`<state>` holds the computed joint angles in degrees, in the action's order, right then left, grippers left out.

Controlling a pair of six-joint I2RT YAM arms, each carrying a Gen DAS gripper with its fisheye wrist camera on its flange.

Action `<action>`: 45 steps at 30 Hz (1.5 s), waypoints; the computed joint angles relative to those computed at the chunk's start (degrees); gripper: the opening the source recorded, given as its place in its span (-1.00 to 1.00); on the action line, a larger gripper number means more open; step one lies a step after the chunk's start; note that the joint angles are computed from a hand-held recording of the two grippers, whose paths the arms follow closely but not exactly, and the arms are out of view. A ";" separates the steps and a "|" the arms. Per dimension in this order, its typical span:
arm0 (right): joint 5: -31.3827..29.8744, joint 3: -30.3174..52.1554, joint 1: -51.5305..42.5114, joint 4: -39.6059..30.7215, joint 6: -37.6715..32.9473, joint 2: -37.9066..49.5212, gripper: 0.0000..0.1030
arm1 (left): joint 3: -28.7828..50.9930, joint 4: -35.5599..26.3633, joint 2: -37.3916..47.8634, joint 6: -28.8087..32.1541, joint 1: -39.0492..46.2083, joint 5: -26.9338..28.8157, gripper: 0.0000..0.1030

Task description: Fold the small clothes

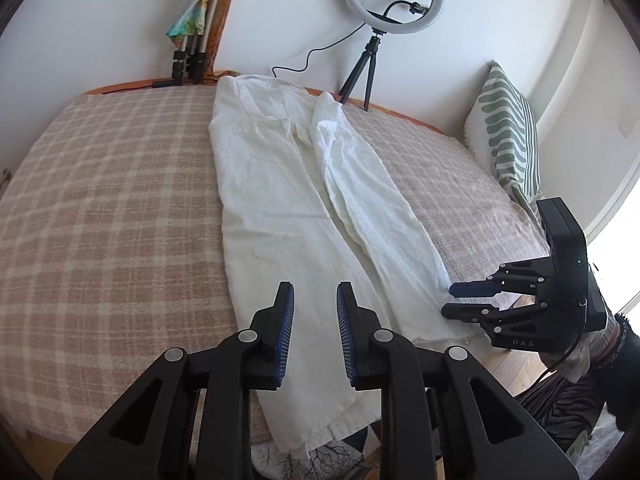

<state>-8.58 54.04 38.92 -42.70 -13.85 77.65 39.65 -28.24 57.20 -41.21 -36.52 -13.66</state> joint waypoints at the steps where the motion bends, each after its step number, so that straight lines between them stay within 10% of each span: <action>1: -1.08 0.19 -1.13 -0.98 -0.44 -0.22 -0.39 | -0.59 -0.24 -0.46 0.06 0.60 0.38 -0.47; 14: -7.54 3.38 -0.22 0.56 4.87 -1.54 -0.39 | 2.86 5.50 9.76 11.80 -0.16 5.11 -0.47; 21: 1.09 0.50 1.28 2.88 5.55 1.06 -0.39 | 0.61 6.23 13.39 12.09 -1.65 5.24 -0.47; 31: -9.11 -5.40 -5.66 -3.38 6.69 -15.27 -0.37 | -1.73 4.17 7.01 8.70 -1.37 5.03 -0.47; 33: -9.52 -6.78 -6.52 -4.00 8.01 -16.46 -0.05 | -2.10 3.54 5.10 7.36 -0.73 5.54 -0.31; 35: -10.92 -7.38 -8.31 -3.05 9.25 -15.45 0.11 | -2.93 2.32 2.52 5.20 -0.10 4.58 0.07; 45: -31.78 0.96 -18.60 -5.65 7.27 4.90 0.11 | -12.09 4.91 -5.98 -2.94 10.05 22.40 0.02</action>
<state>-40.36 55.00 20.32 -48.36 -6.57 82.55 27.57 -23.33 51.22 -44.15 -26.47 8.74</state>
